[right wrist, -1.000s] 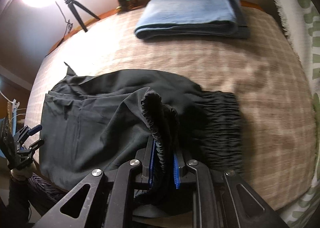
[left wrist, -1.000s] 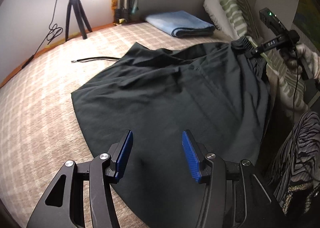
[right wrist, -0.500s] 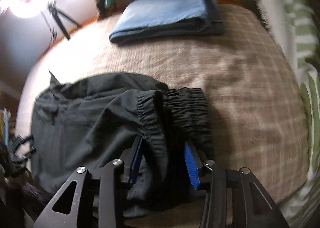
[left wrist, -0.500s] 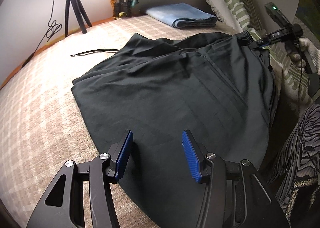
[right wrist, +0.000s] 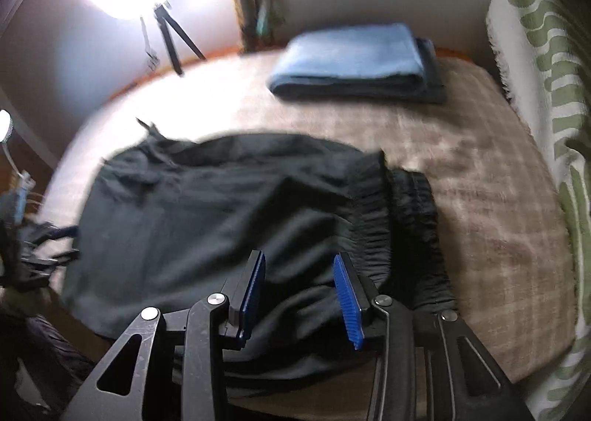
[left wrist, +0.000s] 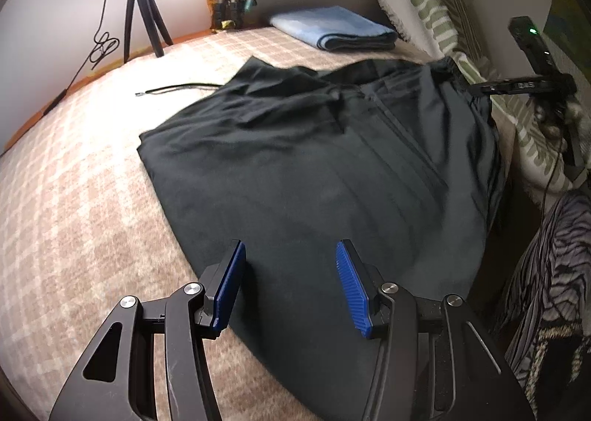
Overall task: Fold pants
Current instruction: 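Open the right tool to release the waistband onto the trousers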
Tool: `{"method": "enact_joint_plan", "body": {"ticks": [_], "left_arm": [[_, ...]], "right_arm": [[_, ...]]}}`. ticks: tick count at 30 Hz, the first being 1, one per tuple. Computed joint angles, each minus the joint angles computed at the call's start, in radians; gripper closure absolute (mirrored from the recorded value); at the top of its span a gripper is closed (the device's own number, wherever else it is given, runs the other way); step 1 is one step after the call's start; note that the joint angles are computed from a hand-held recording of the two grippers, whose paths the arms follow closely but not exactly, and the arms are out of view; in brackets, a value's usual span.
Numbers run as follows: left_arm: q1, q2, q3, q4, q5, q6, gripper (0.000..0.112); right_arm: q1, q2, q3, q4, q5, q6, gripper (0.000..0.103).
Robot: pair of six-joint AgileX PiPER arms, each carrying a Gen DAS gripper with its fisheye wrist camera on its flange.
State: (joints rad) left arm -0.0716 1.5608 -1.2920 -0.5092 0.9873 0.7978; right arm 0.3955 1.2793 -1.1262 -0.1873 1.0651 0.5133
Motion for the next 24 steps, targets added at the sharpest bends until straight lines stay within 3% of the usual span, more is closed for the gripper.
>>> {"method": "enact_joint_plan", "body": {"ticks": [4,7,10,17,24], "left_arm": [[0.013,-0.022,0.037,0.026,-0.01,-0.002,0.062],[0.037,-0.045,0.05,0.022,-0.005,-0.011,0.062],[0.072,-0.081,0.063,-0.005,0.017,-0.015,0.062],[0.118,-0.097,0.085,-0.037,0.064,-0.071,0.062],[0.145,-0.114,0.162,-0.075,0.07,-0.131,0.062]], "right_arm": [[-0.044,0.012,0.066,-0.06,0.018,0.024,0.059],[-0.099,-0.018,0.095,-0.02,-0.008,0.01,0.058],[-0.064,-0.048,0.079,-0.033,-0.005,0.054,0.055],[0.172,0.042,-0.128,-0.09,0.022,0.148,0.051],[0.34,0.309,-0.448,-0.018,0.019,0.088,0.047]]}}
